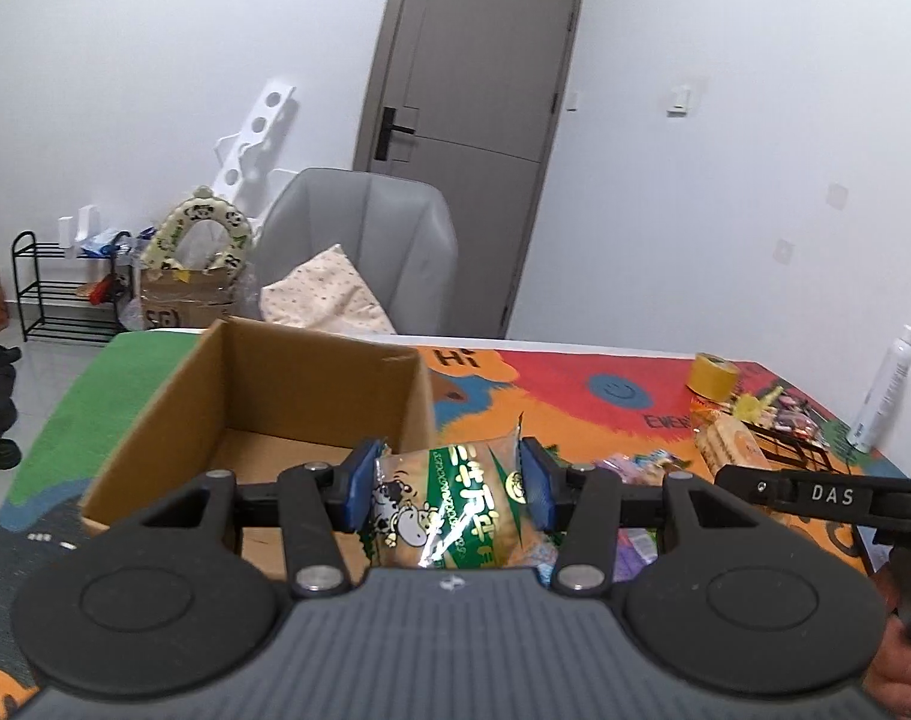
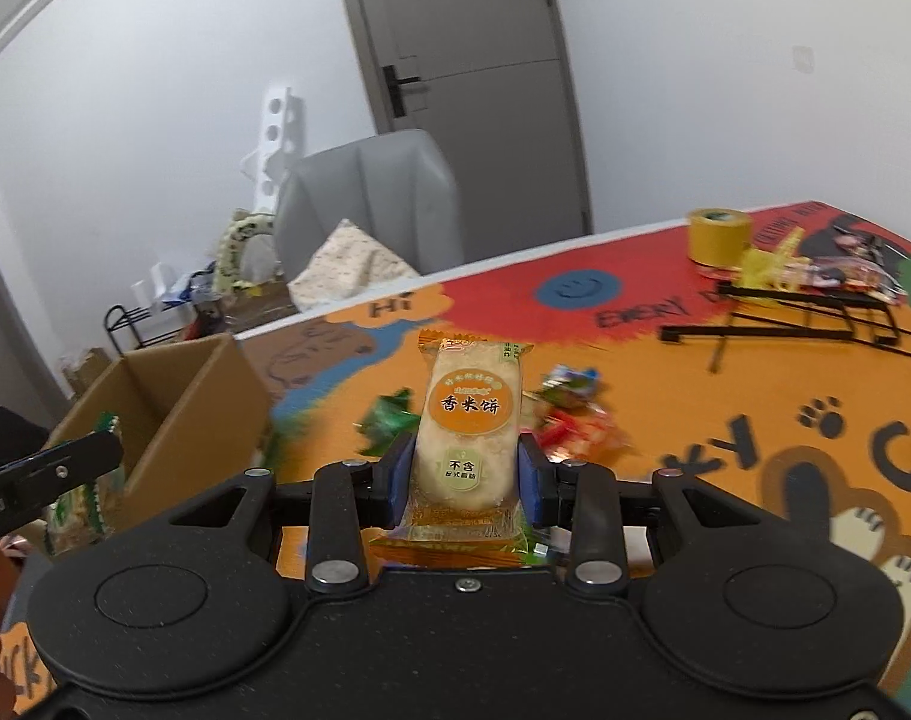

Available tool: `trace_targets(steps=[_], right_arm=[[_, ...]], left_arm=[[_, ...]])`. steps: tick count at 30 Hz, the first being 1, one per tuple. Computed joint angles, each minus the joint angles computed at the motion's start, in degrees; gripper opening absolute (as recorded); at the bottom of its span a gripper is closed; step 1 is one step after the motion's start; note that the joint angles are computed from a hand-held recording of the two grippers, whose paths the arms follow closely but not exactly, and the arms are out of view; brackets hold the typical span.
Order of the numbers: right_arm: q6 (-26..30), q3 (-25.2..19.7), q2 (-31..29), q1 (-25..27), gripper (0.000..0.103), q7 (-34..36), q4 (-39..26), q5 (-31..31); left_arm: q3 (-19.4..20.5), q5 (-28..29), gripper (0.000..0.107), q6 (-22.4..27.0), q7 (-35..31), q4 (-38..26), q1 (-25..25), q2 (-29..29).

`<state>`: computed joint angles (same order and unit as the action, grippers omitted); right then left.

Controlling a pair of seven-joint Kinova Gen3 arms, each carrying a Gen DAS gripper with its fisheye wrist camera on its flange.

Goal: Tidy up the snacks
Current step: 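Carry both snacks to the cardboard box and open left tool inside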

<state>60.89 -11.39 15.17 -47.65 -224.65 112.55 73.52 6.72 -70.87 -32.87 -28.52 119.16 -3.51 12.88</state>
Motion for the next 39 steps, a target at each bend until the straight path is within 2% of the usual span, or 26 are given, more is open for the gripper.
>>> trace_targets(steps=[13, 22, 24, 27, 30, 34, 36, 39], right_arm=[[-5.30, 1.67, 2.38, 1.01, 0.034, 5.12, -7.30, 3.45], [-9.41, 4.13, 5.93, 0.48, 0.034, 11.83, -14.51, 3.11], [-10.46, 4.81, 6.64, 0.31, 0.034, 13.04, -15.74, 2.62], [-12.19, 5.80, 7.72, 0.20, 0.034, 14.60, -17.57, 1.57], [-13.51, 6.88, 8.72, -0.06, 0.034, 16.30, -19.23, 0.16], [-15.64, 8.23, 9.13, -0.64, 0.034, 16.91, -19.93, -0.23], [-16.64, 8.69, 9.15, -0.79, 0.034, 16.80, -20.13, -0.35], [-19.01, 9.59, 8.93, -1.04, 0.034, 14.71, -19.53, 1.81]], left_arm=[[-2.12, -5.97, 0.049, 1.22, 8.18, -5.72, -2.49, 1.41], [-3.94, -13.41, 0.049, 0.97, 15.89, -10.55, -2.40, 4.71], [-4.55, -14.76, 0.050, 1.07, 17.53, -11.67, -1.77, 5.38], [-5.21, -13.71, 0.052, 2.08, 17.38, -12.49, -0.95, 5.70], [-5.78, -15.63, 0.054, 0.23, 20.22, -13.40, -1.60, 5.99], [-7.15, -17.95, 0.056, 0.26, 22.99, -13.87, -1.25, 5.85], [-7.89, -18.94, 0.059, -0.10, 24.82, -13.92, -1.19, 5.55], [-8.50, -18.56, 0.070, 0.05, 24.51, -13.52, -0.99, 4.87]])
